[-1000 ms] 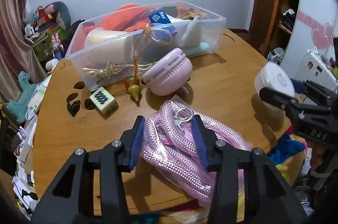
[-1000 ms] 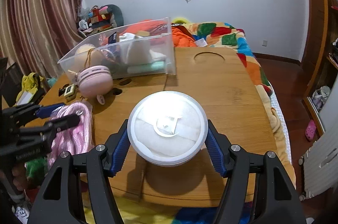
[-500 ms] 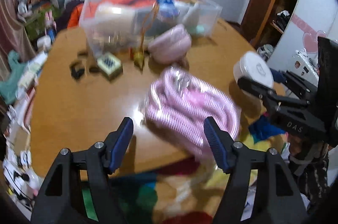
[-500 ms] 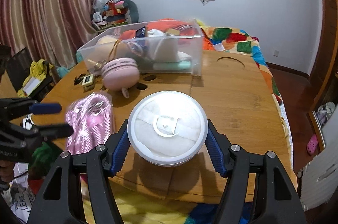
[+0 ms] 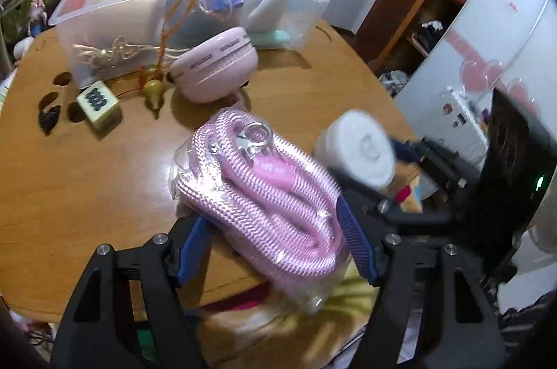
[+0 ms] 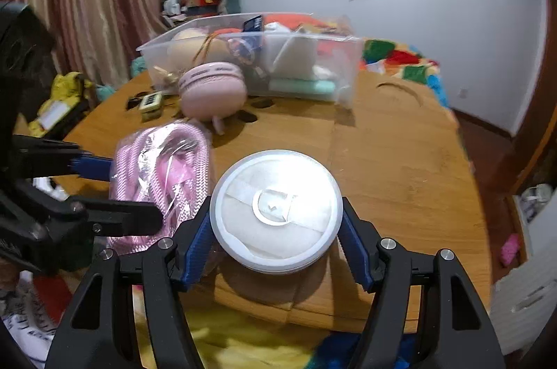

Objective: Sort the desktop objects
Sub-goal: 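Lift the pink rope bag with the left gripper while the right holds the white tub, then lower the pink rope bag and white tub into the clear box and release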

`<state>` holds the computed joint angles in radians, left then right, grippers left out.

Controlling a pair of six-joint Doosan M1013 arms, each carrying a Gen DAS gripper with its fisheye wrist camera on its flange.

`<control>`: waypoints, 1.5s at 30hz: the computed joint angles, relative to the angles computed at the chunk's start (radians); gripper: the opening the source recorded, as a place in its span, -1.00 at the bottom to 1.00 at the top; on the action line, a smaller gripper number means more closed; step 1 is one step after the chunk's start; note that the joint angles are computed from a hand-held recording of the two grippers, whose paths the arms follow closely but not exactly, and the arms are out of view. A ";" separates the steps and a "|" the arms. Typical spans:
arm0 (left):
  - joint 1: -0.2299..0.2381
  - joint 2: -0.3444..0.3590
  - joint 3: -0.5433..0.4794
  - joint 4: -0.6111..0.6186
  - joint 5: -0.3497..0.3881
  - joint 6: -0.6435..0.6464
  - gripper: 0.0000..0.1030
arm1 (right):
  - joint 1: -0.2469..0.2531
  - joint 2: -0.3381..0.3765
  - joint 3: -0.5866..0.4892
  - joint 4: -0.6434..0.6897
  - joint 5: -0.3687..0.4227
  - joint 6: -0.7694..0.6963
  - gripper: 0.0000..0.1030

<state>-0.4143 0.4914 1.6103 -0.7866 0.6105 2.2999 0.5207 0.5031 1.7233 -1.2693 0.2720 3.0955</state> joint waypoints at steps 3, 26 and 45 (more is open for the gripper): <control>-0.014 0.001 -0.003 0.058 -0.044 -0.036 0.34 | 0.001 0.005 -0.002 -0.014 -0.006 0.025 0.21; -0.020 -0.040 0.041 0.107 -0.240 -0.046 -0.54 | 0.000 0.007 -0.020 0.055 -0.014 -0.062 0.21; -0.008 -0.088 0.060 -0.194 -0.413 0.240 -0.54 | 0.002 -0.028 -0.073 -0.057 0.080 -0.031 0.21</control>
